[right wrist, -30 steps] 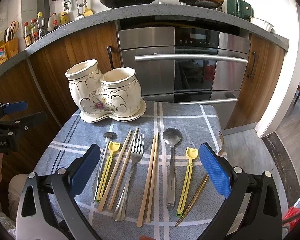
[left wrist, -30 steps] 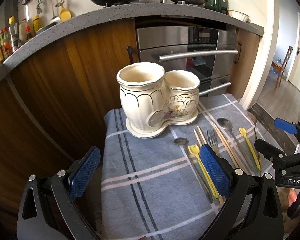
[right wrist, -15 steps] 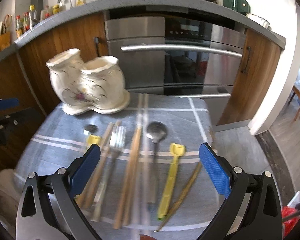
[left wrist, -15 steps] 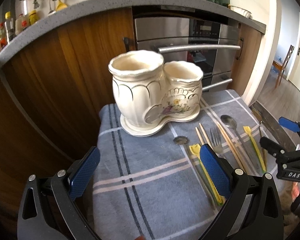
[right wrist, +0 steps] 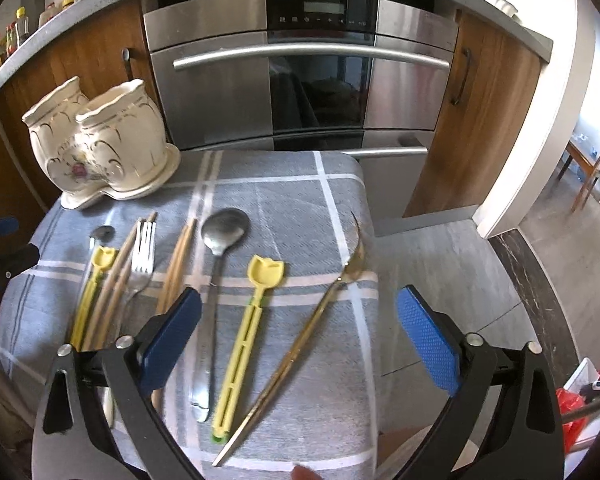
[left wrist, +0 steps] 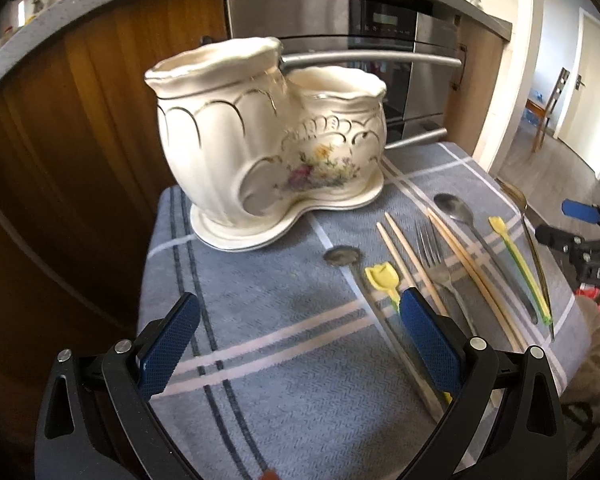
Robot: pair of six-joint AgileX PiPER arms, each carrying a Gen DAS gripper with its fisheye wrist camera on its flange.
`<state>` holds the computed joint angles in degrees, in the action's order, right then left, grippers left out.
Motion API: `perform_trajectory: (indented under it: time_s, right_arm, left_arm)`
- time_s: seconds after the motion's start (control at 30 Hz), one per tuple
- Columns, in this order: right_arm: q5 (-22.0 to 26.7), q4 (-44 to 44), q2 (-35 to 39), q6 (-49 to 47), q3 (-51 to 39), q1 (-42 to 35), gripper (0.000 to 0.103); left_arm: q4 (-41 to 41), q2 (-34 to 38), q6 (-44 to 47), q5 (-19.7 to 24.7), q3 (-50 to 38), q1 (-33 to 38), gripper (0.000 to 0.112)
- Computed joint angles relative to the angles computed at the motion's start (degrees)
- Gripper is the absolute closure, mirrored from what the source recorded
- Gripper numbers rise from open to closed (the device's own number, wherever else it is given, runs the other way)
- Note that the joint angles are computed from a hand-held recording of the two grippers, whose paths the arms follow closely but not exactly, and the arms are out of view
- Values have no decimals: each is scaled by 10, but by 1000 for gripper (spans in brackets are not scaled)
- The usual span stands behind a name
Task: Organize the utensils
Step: 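Close the right tool on the long gold fork while the left tool reaches the small silver spoon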
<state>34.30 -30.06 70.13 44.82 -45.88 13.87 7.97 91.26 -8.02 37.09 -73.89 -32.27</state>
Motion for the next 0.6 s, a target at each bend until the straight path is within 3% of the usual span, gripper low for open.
perform_trajectory:
  time_s: [0.2, 0.43, 0.6]
  right_arm:
    - [-13, 33, 20, -36, -8, -45, 41]
    - [-42, 29, 72, -25, -38, -89, 56]
    - [-50, 84, 108, -66, -56, -118, 68]
  left_arm:
    - [-29, 6, 36, -8, 1, 2, 13]
    - [-41, 8, 47, -6, -1, 2, 13]
    - [-55, 8, 61, -7, 2, 9, 13]
